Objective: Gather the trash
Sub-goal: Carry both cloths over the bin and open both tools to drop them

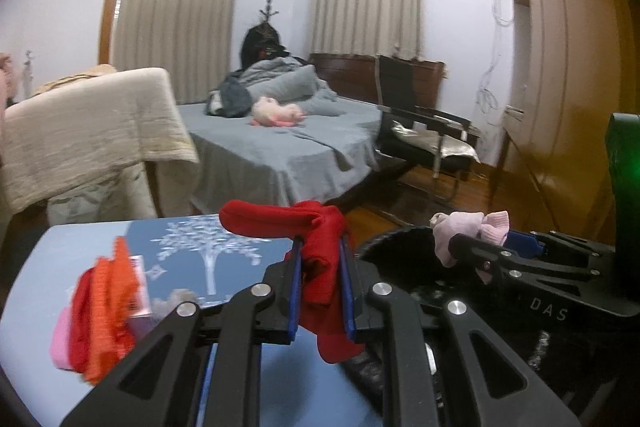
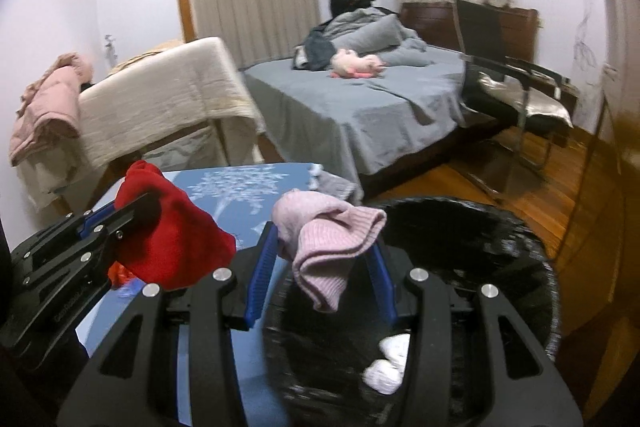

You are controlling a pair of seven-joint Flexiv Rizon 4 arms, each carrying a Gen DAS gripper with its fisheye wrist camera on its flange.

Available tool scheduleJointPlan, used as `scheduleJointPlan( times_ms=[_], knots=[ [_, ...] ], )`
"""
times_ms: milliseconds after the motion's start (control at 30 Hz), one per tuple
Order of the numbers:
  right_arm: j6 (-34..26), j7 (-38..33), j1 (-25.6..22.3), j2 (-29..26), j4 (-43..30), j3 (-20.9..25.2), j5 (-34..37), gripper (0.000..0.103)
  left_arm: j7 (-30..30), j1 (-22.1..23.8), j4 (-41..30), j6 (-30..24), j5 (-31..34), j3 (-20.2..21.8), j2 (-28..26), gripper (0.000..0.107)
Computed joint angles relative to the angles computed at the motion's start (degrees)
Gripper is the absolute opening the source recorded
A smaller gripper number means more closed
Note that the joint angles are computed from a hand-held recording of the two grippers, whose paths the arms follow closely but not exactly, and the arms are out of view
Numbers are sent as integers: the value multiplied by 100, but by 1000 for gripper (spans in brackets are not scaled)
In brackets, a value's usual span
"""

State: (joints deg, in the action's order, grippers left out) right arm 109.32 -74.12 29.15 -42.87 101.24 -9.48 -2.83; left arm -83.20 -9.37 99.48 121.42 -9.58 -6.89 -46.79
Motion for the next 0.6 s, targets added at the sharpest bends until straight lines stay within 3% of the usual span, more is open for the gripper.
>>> scheduleJointPlan(
  times_ms=[533,600],
  knots=[
    [11,55,162,-124,308,-856,625,45,315,-34,-1320,-993,440,-673,-738,17],
    [-6,66,178,-153,323,-933,670,45,344,10,-1397,-1065,505,-788,-801,21]
  ],
)
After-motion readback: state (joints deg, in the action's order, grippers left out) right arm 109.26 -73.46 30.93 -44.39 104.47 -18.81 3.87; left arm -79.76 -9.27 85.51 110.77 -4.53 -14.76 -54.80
